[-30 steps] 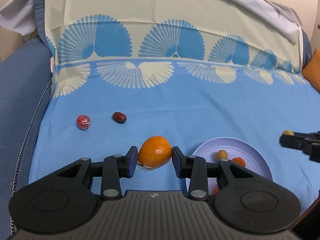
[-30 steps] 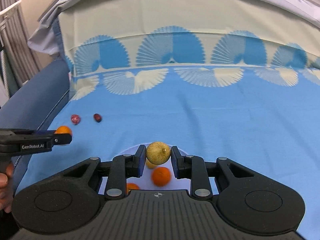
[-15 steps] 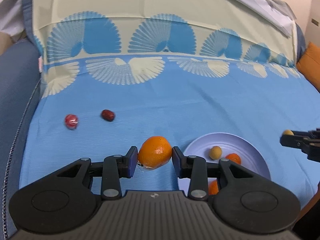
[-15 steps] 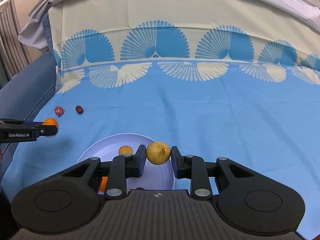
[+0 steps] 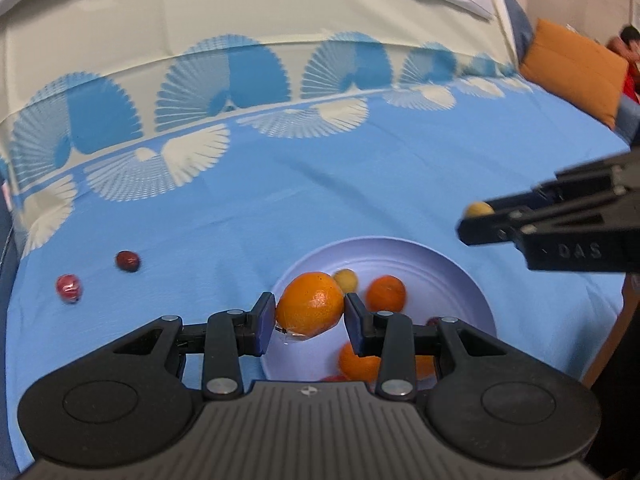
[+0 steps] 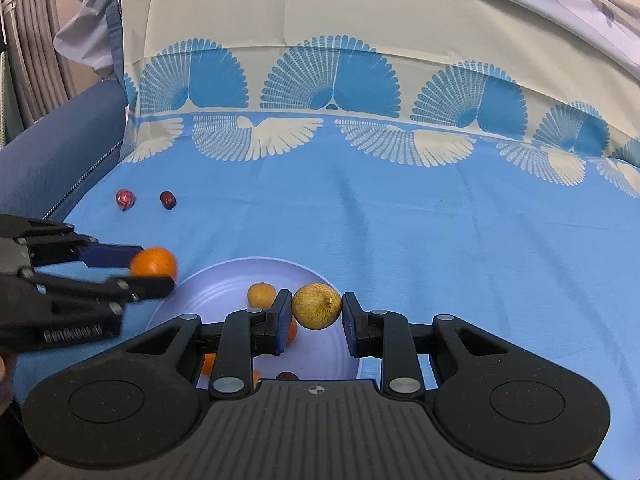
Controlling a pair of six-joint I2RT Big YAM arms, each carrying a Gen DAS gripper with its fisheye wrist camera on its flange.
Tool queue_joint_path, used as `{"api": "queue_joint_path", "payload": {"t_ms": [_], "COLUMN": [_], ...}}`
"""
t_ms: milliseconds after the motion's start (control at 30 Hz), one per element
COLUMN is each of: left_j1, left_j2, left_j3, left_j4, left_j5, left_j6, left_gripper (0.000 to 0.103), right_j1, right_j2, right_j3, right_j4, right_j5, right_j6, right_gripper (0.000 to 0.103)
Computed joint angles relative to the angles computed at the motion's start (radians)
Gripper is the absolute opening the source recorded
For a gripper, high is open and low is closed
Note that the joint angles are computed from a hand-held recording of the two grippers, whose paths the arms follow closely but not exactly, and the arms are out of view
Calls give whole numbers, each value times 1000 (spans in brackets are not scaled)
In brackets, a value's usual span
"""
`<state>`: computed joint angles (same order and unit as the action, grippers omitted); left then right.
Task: Organize fruits
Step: 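Carry the yellow fruit and the orange oval fruit over the plate, then open both tools to drop the fruits onto the plate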
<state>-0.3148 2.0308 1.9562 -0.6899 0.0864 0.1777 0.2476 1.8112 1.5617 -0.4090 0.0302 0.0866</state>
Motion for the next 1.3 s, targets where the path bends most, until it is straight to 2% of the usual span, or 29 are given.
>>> {"api": "queue_joint_path", "payload": {"t_ms": [200,500,1300], "left_j1": [-7,-7,-11], "left_j2": [15,14,10], "left_j3": [5,3,-3], "left_j4": [4,8,22], "left_j5": [-6,-6,-1], "left_j6": [43,38,34], "left_gripper": [41,42,42], "right_j1": [2,7,13], "right_j2": [16,31,31], "right_j3": [21,39,35], "right_j4": [-26,-47,-44], "right_j5": [5,0,6], "right_j6": [-6,-27,-38], "right_gripper": [28,28,28]}}
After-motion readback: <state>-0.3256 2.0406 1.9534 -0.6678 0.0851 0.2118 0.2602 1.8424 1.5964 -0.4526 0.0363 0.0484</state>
